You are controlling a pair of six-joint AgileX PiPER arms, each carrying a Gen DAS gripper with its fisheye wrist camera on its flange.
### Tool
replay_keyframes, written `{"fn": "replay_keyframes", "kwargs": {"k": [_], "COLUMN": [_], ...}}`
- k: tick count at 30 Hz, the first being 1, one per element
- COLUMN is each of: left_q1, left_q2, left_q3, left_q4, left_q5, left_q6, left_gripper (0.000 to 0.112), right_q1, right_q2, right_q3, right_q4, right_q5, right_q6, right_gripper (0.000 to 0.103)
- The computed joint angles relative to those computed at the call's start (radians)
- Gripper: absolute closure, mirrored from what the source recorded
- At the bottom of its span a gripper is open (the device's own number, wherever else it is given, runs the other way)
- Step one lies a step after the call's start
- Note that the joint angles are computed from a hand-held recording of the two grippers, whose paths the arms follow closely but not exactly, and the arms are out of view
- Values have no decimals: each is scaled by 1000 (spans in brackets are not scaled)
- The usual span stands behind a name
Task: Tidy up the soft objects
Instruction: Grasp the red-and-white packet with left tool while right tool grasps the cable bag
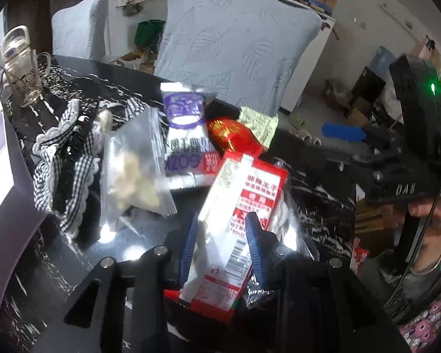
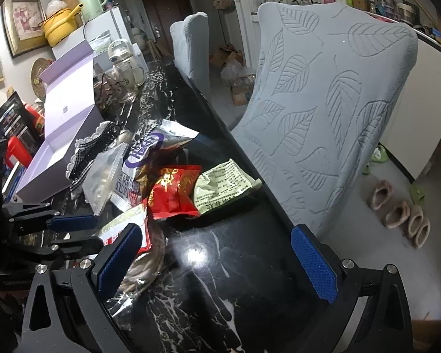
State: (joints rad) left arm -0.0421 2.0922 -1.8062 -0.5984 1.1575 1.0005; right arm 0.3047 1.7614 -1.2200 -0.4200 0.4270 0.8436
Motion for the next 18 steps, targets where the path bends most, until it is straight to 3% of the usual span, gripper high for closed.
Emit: {"fn": "replay_keyframes", "kwargs": {"k": [7,8,10,11,12,18], "left_q1": [2,3,2,1,4,4], "left_q2": [10,9,4,-3,-13,30], "left_q3": [6,7,10,17,34,-18], "left_q4": [-20,-21,-15,-17,-27,-9], "left_q5": [-2,-5,-16,-27,-48,7], "left_q6": [9,11,10,10,20,8], "left_gripper": [79,75,47,19,9,9], "right_q1": [7,5,3,3,3,0], "right_q2": [8,10,13,13,14,19], "right_q3": [0,0,-3,-3,-4,-10], "right_q4": [-15,-9,2,2,-1,13], "right_q5": [10,9,9,9,9,8], "right_q6": [7,2,-8,-7,-5,-21], "right_gripper": [0,0,0,0,0,0]}}
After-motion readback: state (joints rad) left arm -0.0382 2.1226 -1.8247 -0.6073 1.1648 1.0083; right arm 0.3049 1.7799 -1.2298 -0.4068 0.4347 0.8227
